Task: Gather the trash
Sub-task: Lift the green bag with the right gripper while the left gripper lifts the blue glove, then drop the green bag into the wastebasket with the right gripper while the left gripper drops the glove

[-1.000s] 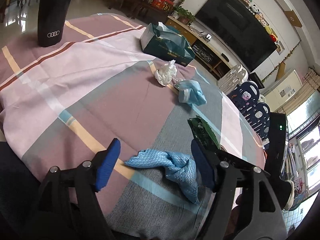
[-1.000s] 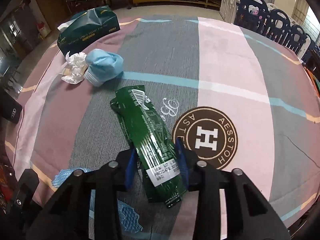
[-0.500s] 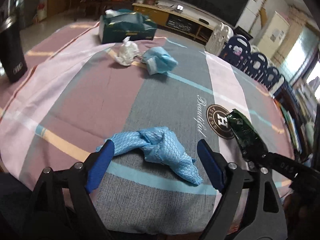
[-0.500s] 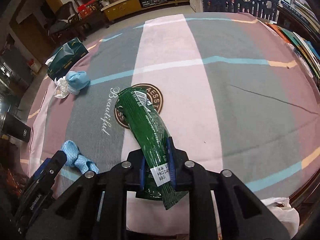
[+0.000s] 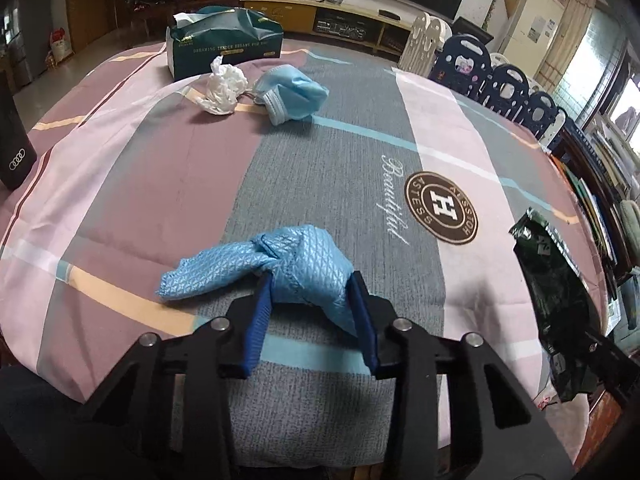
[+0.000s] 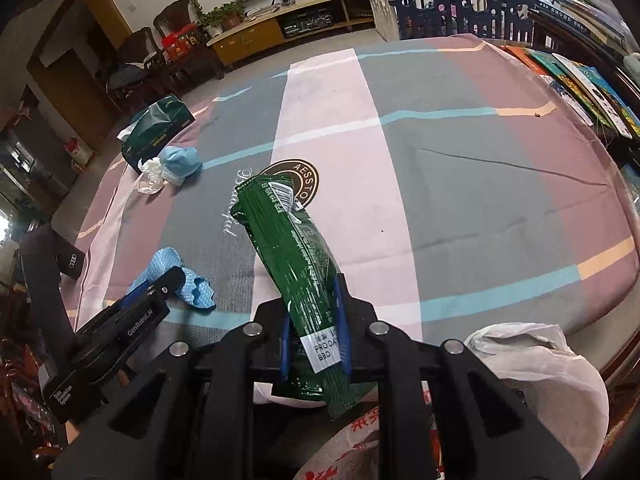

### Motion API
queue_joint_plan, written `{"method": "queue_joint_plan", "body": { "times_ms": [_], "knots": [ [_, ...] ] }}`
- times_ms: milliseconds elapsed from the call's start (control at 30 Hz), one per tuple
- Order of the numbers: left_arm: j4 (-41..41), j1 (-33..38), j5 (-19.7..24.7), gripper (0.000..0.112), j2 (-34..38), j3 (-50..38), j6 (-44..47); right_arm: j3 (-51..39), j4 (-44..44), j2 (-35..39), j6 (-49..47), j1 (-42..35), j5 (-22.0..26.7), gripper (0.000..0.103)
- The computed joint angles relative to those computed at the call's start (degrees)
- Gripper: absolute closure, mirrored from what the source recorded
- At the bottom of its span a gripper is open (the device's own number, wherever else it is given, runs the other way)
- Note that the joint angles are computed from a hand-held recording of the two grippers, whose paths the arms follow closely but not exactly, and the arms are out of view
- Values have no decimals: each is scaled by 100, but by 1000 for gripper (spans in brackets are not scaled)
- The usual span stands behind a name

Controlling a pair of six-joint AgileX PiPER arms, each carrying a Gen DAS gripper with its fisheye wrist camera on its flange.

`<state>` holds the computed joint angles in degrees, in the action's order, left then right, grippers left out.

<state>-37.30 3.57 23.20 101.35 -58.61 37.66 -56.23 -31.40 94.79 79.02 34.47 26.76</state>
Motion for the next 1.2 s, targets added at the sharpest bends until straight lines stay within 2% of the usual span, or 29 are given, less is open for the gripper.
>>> {"method": "queue_joint_plan", "body": {
  "times_ms": [167,300,367,533,733,900,1000,1133,1200],
  "knots": [
    [-1471,415,360,84,-80,56,1217,74,-114,-11,300,81,-25,84],
    [-2512,964,1277,84,13,-44,1917,131,-179,-55,457,79,-32,84],
    [-2772,1270,1776,84,174,-166,1880,170,-200,-92,516,71,-29,84],
    [-2992,1692,2498,84,652,-494,1347,300,-255,-178,674,74,-78,83],
    [-3003,1485,2132,84,474,-363,1513,430,-328,-249,844,67,-170,84],
    [-3165,928,923,84,-374,326,2573,473,-901,-559,1314,314,216,84],
    [-3137,553,406,84,-686,606,2976,607,-1158,-958,1465,538,558,84],
    [-3101,641,426,84,-858,738,2962,1032,-1317,-1807,1669,860,1077,84],
    [-3064,765,548,84,-961,823,2882,1261,-1299,-2298,1721,1127,1561,84]
  ]
}}
